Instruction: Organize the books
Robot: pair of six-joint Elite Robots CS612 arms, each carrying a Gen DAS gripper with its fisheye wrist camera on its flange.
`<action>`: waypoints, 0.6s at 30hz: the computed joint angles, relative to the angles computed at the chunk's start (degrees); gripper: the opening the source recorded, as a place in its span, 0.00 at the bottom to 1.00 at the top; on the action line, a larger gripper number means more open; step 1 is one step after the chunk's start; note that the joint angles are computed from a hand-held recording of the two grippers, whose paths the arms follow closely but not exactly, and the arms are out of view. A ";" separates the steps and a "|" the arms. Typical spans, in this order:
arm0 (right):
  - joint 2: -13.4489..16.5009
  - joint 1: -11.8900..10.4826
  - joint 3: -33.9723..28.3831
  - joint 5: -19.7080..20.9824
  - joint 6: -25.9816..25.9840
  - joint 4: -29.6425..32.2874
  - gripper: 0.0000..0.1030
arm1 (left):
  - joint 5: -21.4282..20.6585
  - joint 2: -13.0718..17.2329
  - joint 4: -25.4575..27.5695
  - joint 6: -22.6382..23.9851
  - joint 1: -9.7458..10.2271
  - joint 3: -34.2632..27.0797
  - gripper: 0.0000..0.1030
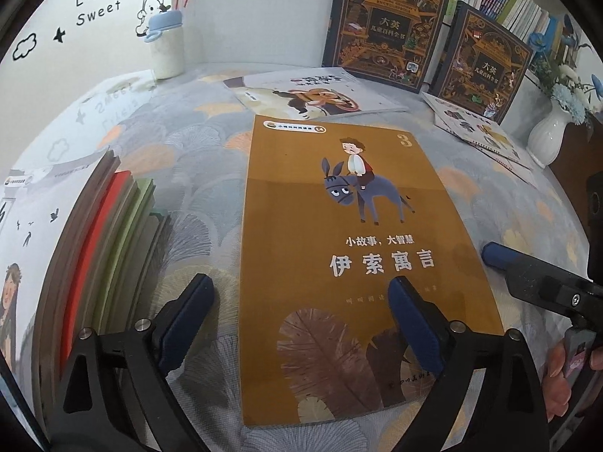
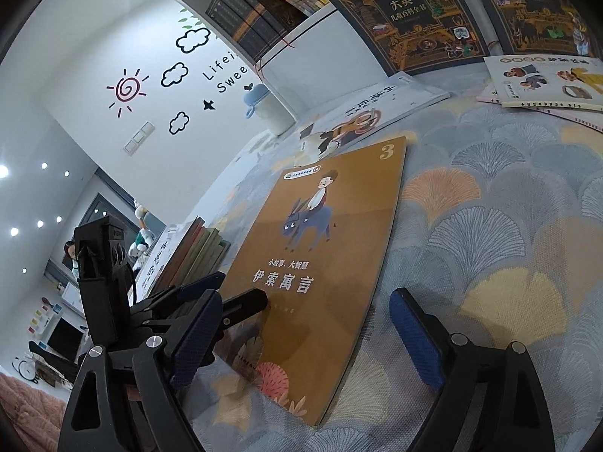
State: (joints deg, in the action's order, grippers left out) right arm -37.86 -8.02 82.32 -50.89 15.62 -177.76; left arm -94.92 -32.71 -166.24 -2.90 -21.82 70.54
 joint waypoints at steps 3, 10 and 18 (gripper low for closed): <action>0.00 0.01 0.00 -0.02 0.02 -0.01 0.87 | -0.01 0.01 0.15 0.22 -0.07 -0.04 0.93; 0.02 0.01 -0.02 -0.03 0.02 -0.01 0.87 | -0.23 0.11 0.57 0.73 -0.14 -0.29 0.97; 0.03 0.02 -0.03 -0.04 0.02 -0.02 0.87 | -0.21 0.05 0.48 0.69 -0.15 -0.14 0.97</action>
State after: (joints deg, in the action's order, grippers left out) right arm -37.83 -8.00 82.28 -50.93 15.64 -177.78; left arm -95.13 -32.66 -165.76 -2.21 -21.97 70.40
